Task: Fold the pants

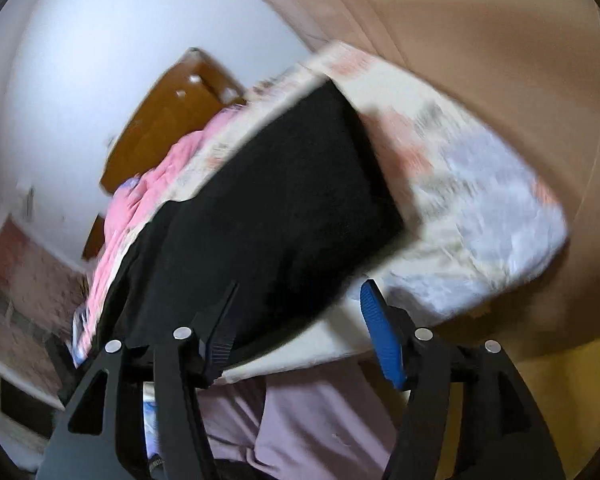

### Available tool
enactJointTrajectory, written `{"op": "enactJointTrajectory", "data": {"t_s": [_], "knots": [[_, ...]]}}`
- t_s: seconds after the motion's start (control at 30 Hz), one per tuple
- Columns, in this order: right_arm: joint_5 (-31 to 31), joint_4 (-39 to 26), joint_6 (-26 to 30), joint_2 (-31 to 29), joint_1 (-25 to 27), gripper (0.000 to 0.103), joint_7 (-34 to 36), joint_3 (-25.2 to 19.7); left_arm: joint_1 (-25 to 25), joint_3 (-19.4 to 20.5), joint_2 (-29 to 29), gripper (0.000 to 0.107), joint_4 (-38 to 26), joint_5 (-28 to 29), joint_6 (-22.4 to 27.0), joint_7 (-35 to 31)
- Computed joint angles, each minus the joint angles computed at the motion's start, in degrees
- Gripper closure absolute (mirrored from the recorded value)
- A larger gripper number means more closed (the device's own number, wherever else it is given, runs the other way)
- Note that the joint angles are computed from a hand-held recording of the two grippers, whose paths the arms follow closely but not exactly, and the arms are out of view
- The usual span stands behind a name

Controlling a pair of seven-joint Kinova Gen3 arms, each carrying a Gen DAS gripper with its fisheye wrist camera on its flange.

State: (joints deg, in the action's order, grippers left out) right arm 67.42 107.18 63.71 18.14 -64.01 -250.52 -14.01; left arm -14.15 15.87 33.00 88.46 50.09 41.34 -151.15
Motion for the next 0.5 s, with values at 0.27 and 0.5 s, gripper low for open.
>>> {"op": "enactJointTrajectory", "data": {"t_s": [0.27, 0.5], "knots": [[13.12, -1.01, -16.28, 4.61, 9.60, 0.059, -1.03, -4.19, -1.07, 0.32, -0.46, 0.067, 0.98, 3.52, 1.62, -2.31], [13.22, 0.72, -19.79, 3.78, 4.51, 0.063, -4.80, 2.22, -0.59, -0.60, 0.62, 0.066, 0.00, 3.59, 2.93, -1.06]]}}
